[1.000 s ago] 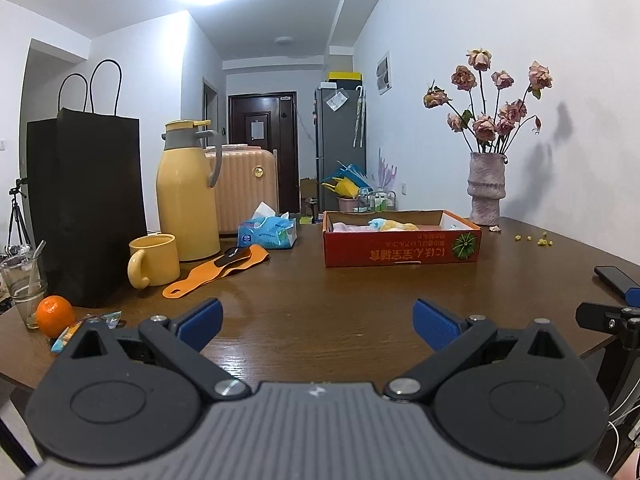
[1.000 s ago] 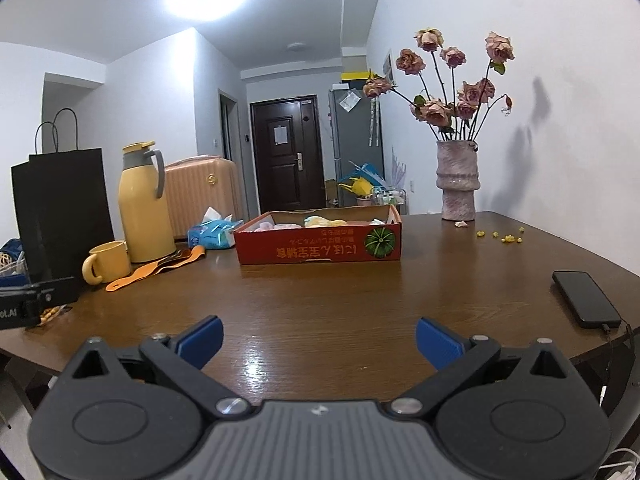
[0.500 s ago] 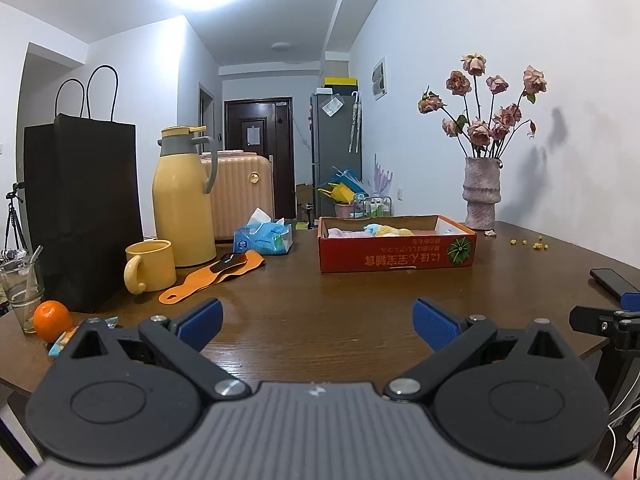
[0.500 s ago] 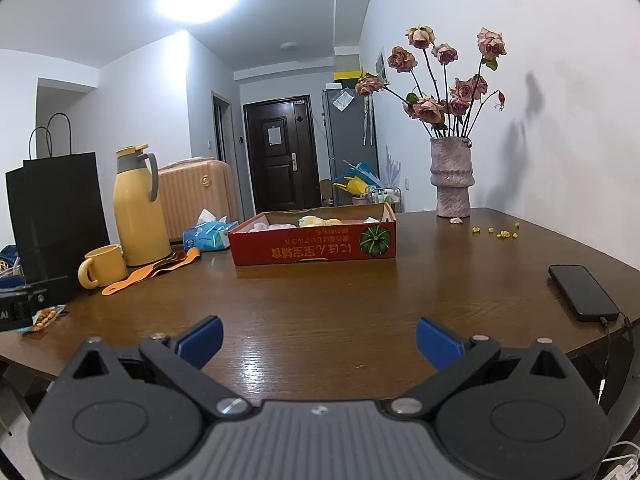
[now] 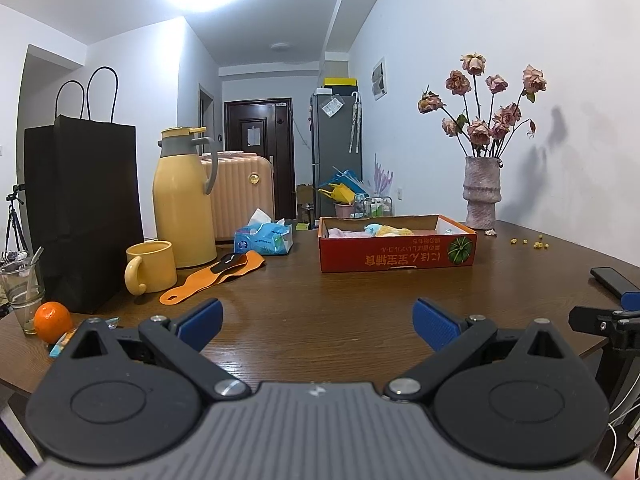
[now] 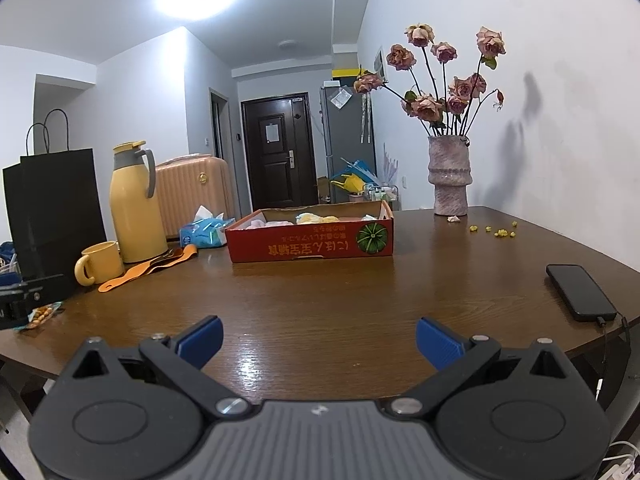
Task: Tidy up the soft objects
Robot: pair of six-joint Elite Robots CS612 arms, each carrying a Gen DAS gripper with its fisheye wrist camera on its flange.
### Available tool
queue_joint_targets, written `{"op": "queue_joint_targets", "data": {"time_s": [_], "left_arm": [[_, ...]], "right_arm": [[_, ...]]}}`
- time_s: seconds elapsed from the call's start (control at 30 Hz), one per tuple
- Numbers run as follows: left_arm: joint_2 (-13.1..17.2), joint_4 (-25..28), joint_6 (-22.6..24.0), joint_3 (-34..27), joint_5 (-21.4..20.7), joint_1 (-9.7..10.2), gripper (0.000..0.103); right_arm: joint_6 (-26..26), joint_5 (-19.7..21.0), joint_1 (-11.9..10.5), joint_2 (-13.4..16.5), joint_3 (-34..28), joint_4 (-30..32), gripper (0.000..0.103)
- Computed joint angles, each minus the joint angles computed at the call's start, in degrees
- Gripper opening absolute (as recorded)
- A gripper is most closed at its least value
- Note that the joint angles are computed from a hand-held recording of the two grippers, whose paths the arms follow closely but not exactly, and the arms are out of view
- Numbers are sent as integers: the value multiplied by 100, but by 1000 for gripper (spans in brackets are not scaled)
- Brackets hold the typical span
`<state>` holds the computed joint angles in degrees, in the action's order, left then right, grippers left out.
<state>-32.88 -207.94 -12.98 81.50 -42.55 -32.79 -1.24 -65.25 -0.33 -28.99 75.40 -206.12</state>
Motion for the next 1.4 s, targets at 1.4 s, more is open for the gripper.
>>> {"op": "queue_joint_targets", "data": {"time_s": [1.4], "left_arm": [[-1,-18,-8,-1,44,8,103]], "right_arm": [[-79,-42,1,44,-9,-277,103]]}}
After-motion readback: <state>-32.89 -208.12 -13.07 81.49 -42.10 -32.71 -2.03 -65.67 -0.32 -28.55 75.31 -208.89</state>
